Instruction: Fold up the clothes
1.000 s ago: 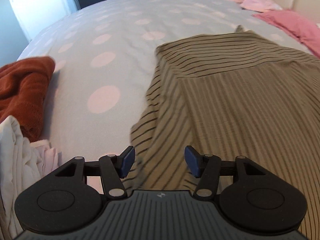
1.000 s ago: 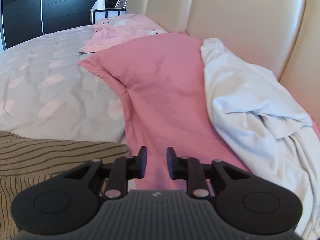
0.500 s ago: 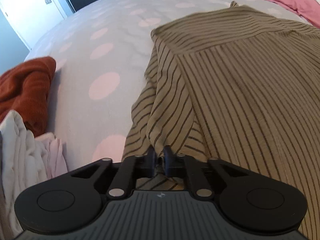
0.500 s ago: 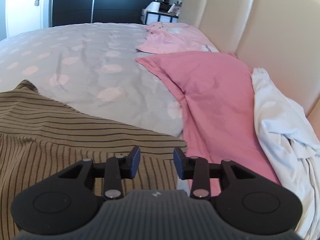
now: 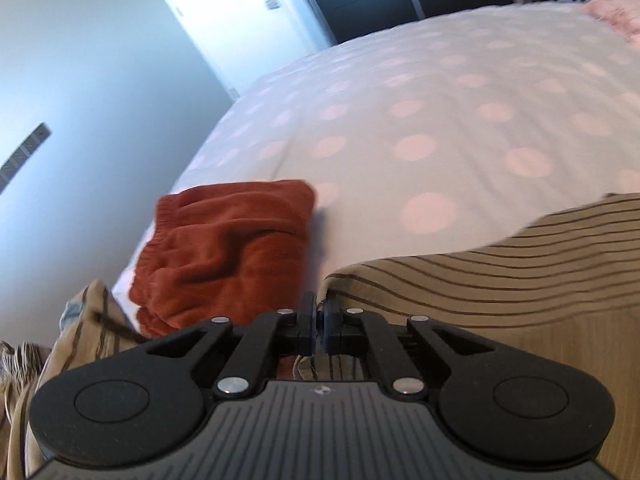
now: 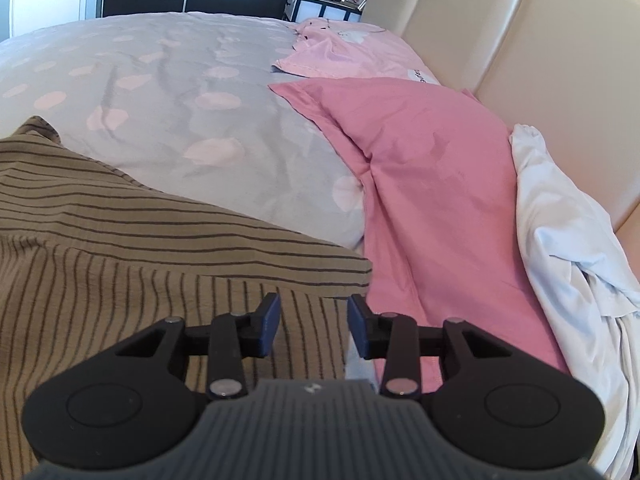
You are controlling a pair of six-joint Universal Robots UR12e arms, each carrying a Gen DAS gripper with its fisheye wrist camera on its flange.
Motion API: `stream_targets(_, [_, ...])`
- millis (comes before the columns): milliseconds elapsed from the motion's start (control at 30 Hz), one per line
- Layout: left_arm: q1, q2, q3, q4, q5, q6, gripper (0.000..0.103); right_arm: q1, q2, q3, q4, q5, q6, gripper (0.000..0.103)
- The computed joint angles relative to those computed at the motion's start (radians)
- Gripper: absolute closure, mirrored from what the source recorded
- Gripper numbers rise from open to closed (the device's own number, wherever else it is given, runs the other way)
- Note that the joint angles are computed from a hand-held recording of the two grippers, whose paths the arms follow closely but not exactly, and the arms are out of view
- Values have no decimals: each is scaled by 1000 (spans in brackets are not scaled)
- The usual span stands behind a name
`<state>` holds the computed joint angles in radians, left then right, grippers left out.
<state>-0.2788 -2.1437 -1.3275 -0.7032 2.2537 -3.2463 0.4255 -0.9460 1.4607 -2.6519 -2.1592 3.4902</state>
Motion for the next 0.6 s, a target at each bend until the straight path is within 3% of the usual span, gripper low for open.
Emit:
stream_targets(100, [6, -34, 15, -14, 67, 19, 102, -8, -3, 12, 8, -3, 12, 61])
stream_targets(200, [19, -37, 4, -13, 42, 0, 97, -16, -9, 26, 12, -4, 17, 61])
stream_targets(267, [23, -29, -17, 28, 13, 7, 83, -20, -16, 40, -3, 8, 2, 61])
stream_targets(400, [10, -6, -61, 128, -8, 61, 78, -27, -41, 70, -39, 50, 13, 63])
stream_targets(600, [-13, 84, -152, 200, -189, 101, 77, -6, -114, 113, -50, 120, 6, 65])
